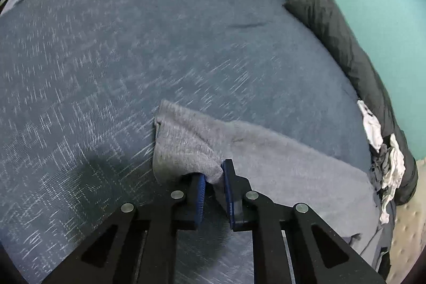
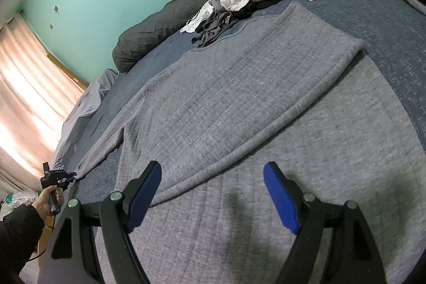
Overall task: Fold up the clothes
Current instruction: 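Grasp the grey sleeve cuff with the left tool and lift it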
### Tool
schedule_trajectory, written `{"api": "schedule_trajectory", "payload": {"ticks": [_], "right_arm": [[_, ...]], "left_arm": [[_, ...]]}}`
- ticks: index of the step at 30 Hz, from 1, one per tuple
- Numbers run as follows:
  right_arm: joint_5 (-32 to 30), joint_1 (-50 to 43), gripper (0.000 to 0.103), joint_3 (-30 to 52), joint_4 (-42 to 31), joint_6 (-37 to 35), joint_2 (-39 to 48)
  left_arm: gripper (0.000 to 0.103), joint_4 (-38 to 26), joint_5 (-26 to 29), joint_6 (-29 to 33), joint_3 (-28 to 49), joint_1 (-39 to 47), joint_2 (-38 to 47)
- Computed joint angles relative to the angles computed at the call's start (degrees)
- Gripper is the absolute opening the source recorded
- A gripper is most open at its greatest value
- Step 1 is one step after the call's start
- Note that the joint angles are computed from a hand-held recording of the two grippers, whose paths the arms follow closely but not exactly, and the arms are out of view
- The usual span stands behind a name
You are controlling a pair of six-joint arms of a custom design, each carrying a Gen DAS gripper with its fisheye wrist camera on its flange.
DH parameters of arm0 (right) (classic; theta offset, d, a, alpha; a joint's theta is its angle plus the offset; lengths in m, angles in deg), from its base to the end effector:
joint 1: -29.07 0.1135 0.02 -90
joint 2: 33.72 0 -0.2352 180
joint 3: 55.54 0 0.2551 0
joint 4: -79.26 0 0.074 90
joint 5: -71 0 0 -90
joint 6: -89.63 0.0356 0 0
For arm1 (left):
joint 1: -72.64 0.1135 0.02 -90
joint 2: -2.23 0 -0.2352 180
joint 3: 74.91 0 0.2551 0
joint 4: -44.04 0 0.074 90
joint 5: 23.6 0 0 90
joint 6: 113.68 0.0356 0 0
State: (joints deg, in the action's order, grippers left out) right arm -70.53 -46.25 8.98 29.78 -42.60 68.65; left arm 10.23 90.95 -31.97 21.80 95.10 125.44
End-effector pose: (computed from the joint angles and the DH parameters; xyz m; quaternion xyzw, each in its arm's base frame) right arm 0.0970 -0.2602 0.0907 0.2467 0.8659 0.2073 0.3825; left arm 0.4029 0.1505 0.1040 -0.1979 0.9252 -0.1731 0.2738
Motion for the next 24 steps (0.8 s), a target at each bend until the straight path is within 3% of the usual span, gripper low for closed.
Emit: {"api": "schedule_trajectory", "payload": {"ticks": [12, 17, 24], "right_arm": [[-1.07, -2.83, 0.08, 1.22, -3.2, -2.62, -1.02], [-1.84, -6.07, 0.08, 3.4, -5.38, -3.22, -0.18], [-3.71, -11.81, 0.08, 7.44, -10.84, -6.85, 1.13]], "left_arm": [[0.007, -2.38, 2.78, -1.42, -5.97, -11.69, -19.61], [0.006, -4.8, 1.91, -4.66, -3.52, -20.82, -24.09], [0.006, -9.61, -3.52, -10.24, 3.73, -37.87, -28.13]]}}
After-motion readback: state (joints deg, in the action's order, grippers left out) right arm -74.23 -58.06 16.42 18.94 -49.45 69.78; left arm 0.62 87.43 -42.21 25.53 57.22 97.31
